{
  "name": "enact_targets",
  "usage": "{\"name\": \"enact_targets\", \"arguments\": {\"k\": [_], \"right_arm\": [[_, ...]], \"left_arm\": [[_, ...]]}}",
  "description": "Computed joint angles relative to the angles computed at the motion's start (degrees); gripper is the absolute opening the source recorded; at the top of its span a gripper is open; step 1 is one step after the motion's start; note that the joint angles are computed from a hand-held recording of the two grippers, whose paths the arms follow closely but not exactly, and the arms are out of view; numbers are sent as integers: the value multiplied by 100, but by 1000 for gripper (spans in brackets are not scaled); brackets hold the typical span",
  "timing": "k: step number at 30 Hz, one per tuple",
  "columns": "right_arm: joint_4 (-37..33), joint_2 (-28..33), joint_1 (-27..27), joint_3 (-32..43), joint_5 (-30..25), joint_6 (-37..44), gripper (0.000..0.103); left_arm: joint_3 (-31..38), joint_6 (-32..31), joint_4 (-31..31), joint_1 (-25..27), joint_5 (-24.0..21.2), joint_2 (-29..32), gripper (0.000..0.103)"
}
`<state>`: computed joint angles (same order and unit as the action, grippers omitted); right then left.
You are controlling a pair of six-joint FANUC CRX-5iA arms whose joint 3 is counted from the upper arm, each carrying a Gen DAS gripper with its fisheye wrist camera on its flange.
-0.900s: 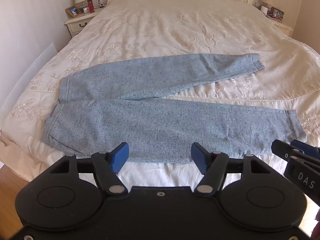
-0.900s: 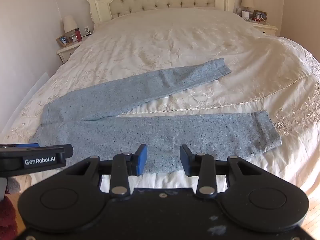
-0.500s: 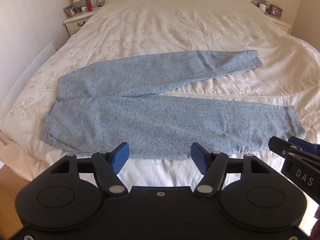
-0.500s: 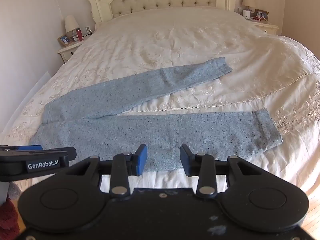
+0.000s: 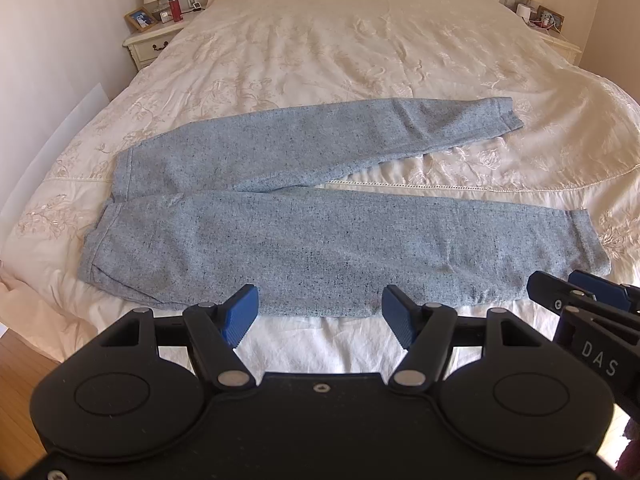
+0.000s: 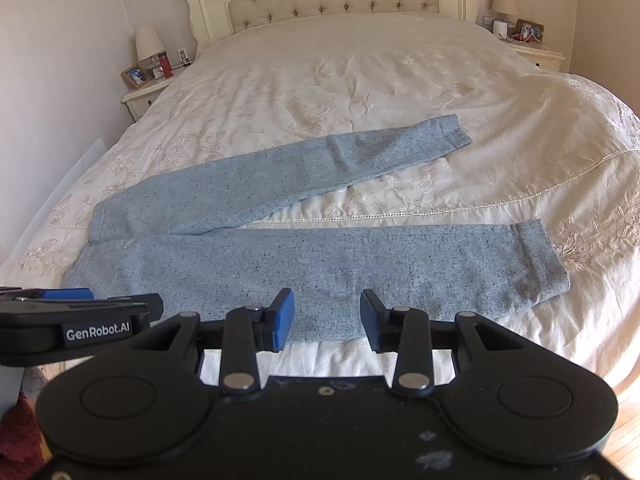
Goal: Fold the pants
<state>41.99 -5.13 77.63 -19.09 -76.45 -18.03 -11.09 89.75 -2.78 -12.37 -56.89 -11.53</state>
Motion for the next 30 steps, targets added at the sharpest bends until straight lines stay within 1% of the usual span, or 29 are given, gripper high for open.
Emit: {"name": "enact_targets", "arguments": {"k": [17, 30], "right_arm": [[-34, -43, -14, -40, 56, 77, 39], [-71, -59, -58, -65, 113, 102, 39]], "left_arm": [[-28, -58, 51, 59, 8, 8, 69], [57, 9, -45, -13, -63, 97, 69]]}}
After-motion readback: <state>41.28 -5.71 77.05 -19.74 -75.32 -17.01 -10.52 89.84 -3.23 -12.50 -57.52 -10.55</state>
